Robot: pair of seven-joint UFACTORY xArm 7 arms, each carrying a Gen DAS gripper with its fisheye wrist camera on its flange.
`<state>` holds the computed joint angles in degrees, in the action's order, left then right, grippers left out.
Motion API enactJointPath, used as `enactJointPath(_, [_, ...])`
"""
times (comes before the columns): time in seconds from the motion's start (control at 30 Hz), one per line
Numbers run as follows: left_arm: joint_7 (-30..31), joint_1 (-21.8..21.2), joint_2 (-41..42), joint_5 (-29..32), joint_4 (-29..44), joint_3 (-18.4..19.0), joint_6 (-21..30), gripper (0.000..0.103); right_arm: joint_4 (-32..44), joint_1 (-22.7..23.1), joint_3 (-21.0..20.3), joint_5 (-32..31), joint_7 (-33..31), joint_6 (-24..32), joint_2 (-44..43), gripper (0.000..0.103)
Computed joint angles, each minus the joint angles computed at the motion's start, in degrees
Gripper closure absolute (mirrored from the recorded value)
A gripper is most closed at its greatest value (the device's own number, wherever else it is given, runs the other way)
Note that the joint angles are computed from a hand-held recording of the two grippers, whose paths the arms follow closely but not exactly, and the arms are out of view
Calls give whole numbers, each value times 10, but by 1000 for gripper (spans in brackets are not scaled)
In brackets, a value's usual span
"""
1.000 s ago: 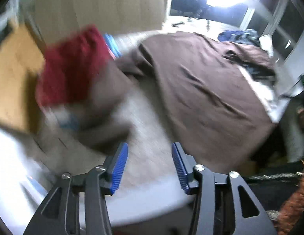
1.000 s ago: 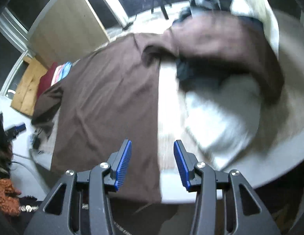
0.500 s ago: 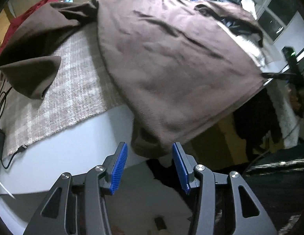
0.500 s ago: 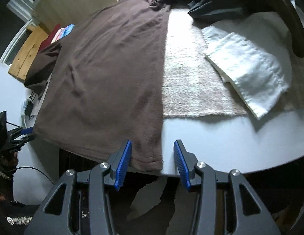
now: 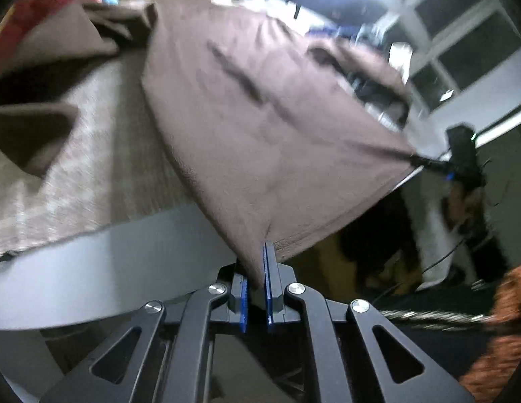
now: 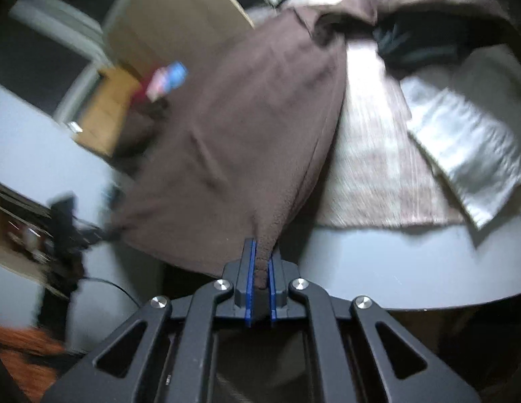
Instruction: Fold clothes
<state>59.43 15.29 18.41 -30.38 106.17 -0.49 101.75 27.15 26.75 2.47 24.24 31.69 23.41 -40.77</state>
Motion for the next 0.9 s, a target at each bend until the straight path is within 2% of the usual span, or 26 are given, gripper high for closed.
enactJointPath(0.07, [-12,10,14,-8,39,1,33,96,-2,-12,3,-9,3,0,-29,96])
enactJointPath(0.13, [-32,12,28,2,45,2,57,96,-16,-22,11,-13,19,-5,-41,96])
enactJointPath(0.17, [-40,13,24,22,25,-7,44,97,-22,-27,18,-15,32,-2,-38,96])
enactJointPath(0.2, [-35,-9,9,54,-16,7,8,97,-27,-31,25,-19,46,5,-30,96])
enactJointPath(0.27, [-41,-34,-17,112,-91,12,-67,100,-28,-42,41,-39,69,41,-10,96])
enactJointPath(0.37, [-35,-28,-19,94,-95,13,-74,98,-36,-31,35,-33,80,27,-7,96])
enactJointPath(0.47, [-1,-21,-36,81,-102,13,-88,67,-33,-31,34,-40,87,14,-14,96])
enactJointPath(0.5, [13,-19,-42,79,-107,14,-95,63,-28,-33,33,-45,87,15,-14,96])
enactJointPath(0.6, [52,-17,-59,79,-135,19,-130,63,-9,-52,39,-67,98,32,-12,96])
enactJointPath(0.7, [77,-26,-87,94,-193,22,-164,63,0,-70,41,-80,111,26,-3,97])
enactJointPath(0.8, [90,-34,-109,97,-236,27,-203,63,2,-88,41,-94,124,32,-4,97])
enactJointPath(0.9, [83,-42,-119,70,-262,28,-230,63,8,-93,35,-99,126,39,2,97])
